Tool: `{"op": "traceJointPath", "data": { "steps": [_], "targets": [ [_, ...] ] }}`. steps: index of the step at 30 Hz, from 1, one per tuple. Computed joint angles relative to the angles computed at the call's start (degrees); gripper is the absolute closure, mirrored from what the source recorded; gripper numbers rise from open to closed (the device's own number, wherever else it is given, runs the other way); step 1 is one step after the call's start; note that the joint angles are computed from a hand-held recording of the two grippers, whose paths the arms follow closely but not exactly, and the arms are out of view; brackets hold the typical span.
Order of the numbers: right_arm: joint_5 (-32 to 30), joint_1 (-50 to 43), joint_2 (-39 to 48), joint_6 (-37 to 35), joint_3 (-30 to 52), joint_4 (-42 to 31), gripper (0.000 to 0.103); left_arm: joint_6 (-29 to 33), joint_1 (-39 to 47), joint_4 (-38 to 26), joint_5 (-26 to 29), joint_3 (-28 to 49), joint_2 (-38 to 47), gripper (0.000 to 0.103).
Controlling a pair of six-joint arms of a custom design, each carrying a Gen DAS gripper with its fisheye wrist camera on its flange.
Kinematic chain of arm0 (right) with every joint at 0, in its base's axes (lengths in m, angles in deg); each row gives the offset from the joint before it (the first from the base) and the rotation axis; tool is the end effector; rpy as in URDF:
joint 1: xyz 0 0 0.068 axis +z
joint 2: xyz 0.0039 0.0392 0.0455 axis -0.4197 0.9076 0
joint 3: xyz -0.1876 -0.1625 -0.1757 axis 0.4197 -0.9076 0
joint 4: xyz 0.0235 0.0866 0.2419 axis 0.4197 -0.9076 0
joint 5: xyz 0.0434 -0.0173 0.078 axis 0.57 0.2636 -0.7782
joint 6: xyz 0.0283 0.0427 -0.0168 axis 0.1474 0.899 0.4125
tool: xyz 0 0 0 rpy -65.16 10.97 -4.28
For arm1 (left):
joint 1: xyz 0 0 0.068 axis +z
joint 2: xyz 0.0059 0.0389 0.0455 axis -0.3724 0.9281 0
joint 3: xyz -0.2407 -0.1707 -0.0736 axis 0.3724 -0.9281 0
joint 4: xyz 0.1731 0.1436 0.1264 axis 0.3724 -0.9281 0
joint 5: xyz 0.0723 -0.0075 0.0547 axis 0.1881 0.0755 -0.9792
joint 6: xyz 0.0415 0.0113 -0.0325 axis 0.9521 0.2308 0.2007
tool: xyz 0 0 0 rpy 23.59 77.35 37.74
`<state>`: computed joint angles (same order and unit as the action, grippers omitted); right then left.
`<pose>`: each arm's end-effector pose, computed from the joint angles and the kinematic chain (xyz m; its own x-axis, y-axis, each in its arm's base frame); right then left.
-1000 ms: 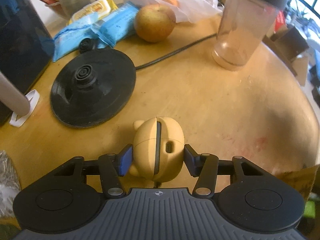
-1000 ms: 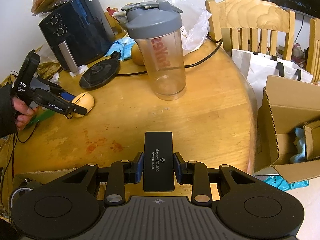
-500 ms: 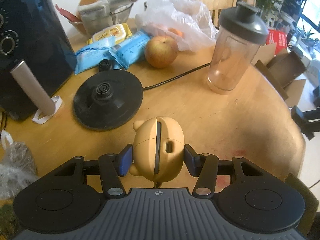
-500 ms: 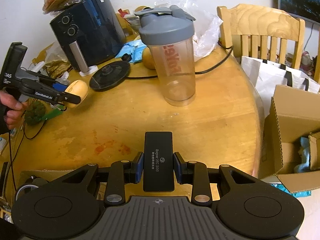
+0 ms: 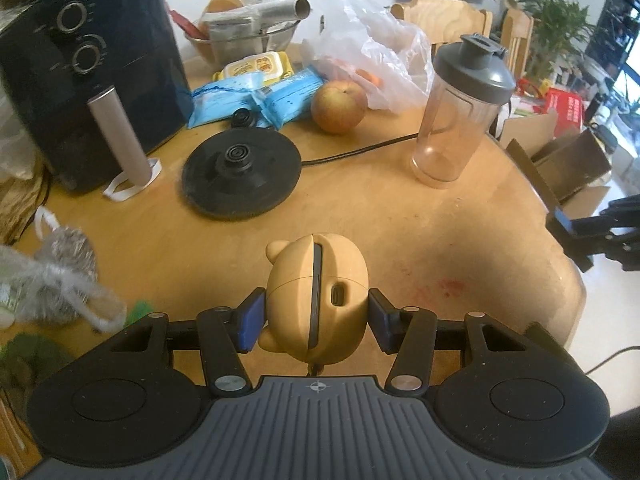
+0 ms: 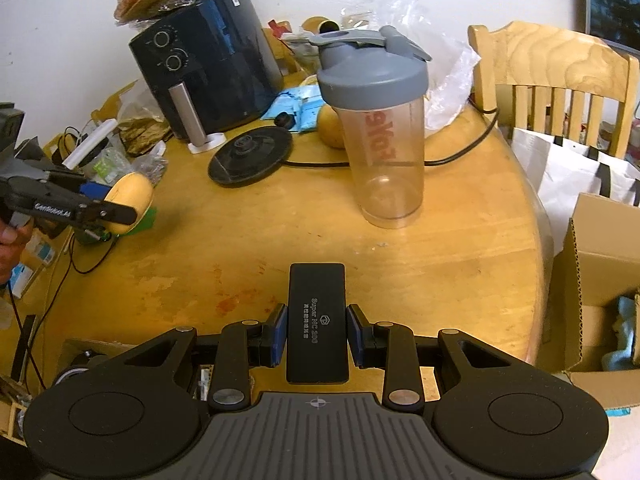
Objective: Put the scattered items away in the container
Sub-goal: 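Lift the pig case with the left tool while the right tool carries the device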
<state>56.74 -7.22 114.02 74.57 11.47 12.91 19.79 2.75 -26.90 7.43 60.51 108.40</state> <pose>0.2392 0.0708 0.2094 -0.7540 0.2480 -0.6082 0.1535 0.9669 0.2039 0.3013 0.1277 0.2383 -0.8599 0.0246 -0.5098 0.0524 0.9978 -0.0402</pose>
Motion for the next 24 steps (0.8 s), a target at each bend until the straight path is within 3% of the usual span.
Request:
{"op": "traceJointPath", "data": {
  "steps": [24],
  "targets": [
    [-4.26, 2.27, 0.94, -2.27, 5.06, -2.05, 0.069, -7.26, 2.95, -6.22, -0.34, -9.34, -17.67, 0.051]
  ]
}}
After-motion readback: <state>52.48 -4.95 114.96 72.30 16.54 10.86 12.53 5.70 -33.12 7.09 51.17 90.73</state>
